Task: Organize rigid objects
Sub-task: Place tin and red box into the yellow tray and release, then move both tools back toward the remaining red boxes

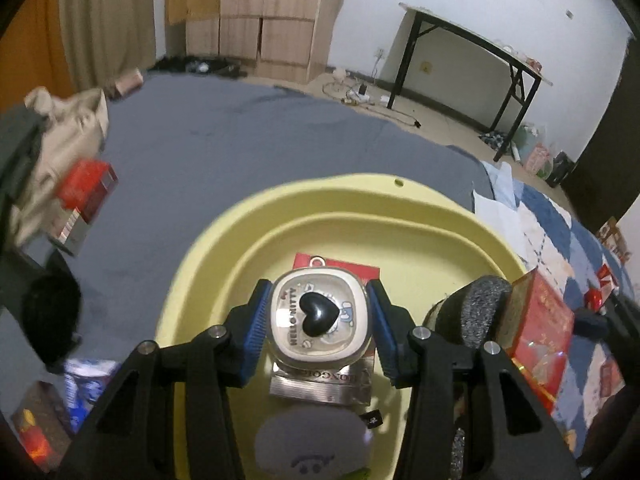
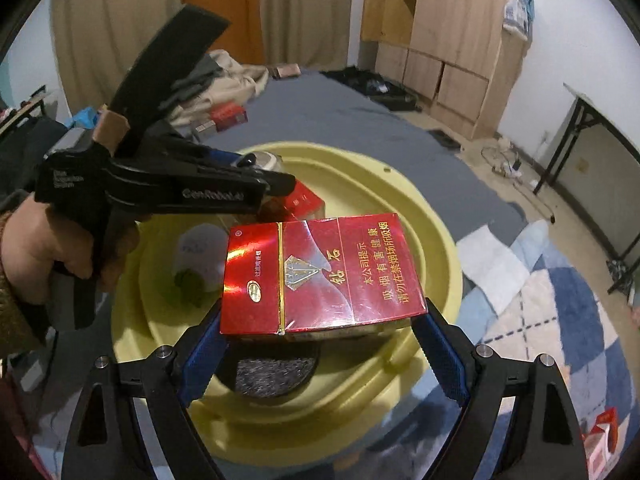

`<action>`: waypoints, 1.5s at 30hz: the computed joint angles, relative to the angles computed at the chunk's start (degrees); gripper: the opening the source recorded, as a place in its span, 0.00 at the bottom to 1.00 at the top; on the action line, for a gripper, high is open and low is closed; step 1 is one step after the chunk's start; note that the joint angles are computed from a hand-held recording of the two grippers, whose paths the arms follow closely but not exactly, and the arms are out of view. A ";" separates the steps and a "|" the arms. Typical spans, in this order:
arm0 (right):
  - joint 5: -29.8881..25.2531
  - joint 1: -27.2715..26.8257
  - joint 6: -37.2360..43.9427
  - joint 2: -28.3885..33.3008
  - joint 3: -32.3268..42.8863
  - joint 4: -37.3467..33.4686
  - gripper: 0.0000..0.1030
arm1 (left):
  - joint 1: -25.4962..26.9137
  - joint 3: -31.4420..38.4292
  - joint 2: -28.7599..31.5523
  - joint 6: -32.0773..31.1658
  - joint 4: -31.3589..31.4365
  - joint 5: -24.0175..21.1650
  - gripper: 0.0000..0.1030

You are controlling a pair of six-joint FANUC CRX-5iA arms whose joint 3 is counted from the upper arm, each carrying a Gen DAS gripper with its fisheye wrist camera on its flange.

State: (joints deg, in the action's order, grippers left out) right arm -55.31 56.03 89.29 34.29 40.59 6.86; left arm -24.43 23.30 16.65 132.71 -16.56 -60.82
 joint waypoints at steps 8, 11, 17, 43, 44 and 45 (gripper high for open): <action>0.78 1.31 -3.07 0.82 -0.24 2.42 0.91 | 0.33 -0.91 0.23 0.61 2.93 -0.67 0.76; 3.21 1.85 -1.94 -2.60 -5.14 2.64 0.96 | -1.57 -1.64 -2.39 3.37 -0.62 -0.34 0.93; 7.60 2.02 -5.91 -13.33 -16.95 0.38 1.00 | -7.88 5.11 -4.33 7.05 -8.37 -6.60 1.00; -6.41 15.80 -70.18 -69.43 -77.68 36.62 1.00 | -35.41 36.39 15.92 10.86 -14.67 -18.37 1.00; -6.41 15.98 -70.02 -68.59 -77.49 37.36 1.00 | -35.54 36.55 16.03 10.84 -14.86 -18.78 1.00; -5.96 15.64 -69.51 -68.11 -77.13 37.40 1.00 | -35.65 36.49 15.95 10.82 -15.04 -19.08 1.00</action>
State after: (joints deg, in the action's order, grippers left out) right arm -61.27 71.67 19.78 -33.82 -36.54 44.25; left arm -60.08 59.80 32.60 143.54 -31.60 -79.91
